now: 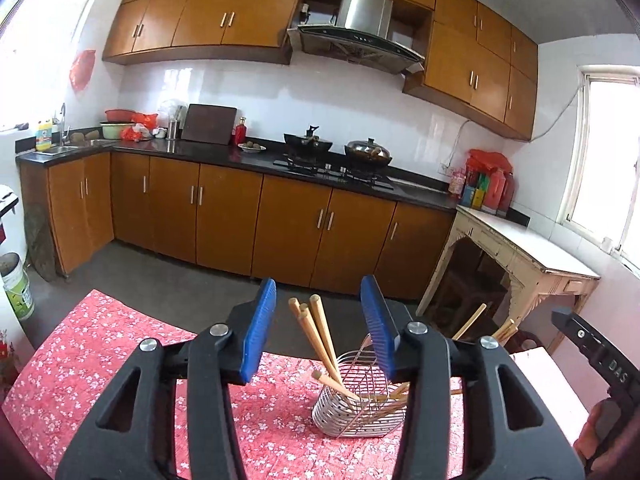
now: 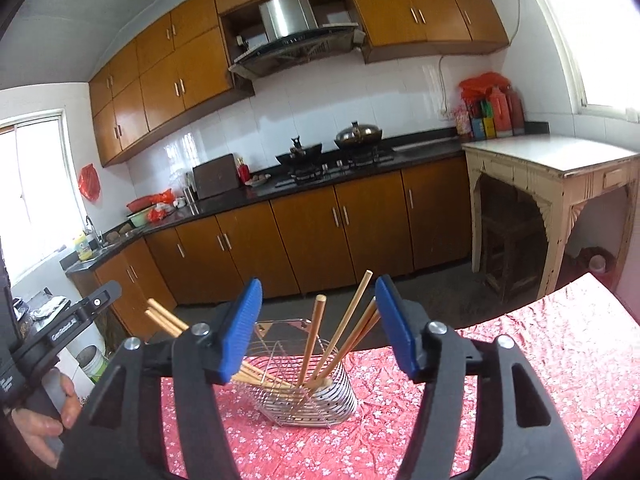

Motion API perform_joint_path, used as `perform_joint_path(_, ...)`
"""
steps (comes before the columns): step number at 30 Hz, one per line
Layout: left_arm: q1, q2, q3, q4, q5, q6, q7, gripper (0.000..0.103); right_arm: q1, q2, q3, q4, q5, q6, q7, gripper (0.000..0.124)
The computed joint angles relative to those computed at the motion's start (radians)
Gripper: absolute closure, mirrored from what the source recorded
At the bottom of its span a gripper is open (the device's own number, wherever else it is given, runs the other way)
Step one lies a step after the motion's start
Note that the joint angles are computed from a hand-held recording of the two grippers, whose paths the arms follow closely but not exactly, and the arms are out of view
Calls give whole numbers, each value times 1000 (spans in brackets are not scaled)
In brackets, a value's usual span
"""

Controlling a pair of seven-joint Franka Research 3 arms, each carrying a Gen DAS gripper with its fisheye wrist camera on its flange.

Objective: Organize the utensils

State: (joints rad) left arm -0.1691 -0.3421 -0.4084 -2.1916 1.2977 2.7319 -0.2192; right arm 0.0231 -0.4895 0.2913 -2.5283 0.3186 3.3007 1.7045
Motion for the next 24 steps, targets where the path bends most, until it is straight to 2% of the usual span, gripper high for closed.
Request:
perform_joint_path(3, -3, -48, 2, -36, -3, 7, -8, 57, 7, -70, 9, -57, 5, 17, 0, 58)
perform_joint_path(11, 19, -227, -21, -214, -36, 63, -26, 32, 84, -237, 14, -231, 25, 48, 9, 33)
perform_joint_path(15, 30, -299, -51, -312, -65, 84, -12, 16, 53, -295, 103, -310, 39, 58, 39, 25)
perform_joint_path(16, 37, -315, -62, -335, -59, 97, -17, 10, 36, -307, 134, -322, 41, 60, 49, 25)
perform_joint_path(18, 49, -339, -90, -365, -60, 100, -28, 6, -18, -334, 218, -347, 41, 60, 71, 25)
perform_joint_path(21, 56, -359, -108, -403, -58, 129, -40, 2, -91, -387, 345, -383, 43, 69, 122, 25)
perform_joint_path(24, 56, -381, -135, -430, -74, 129, -41, 2, -116, -430, 401, -415, 33, 74, 172, 25)
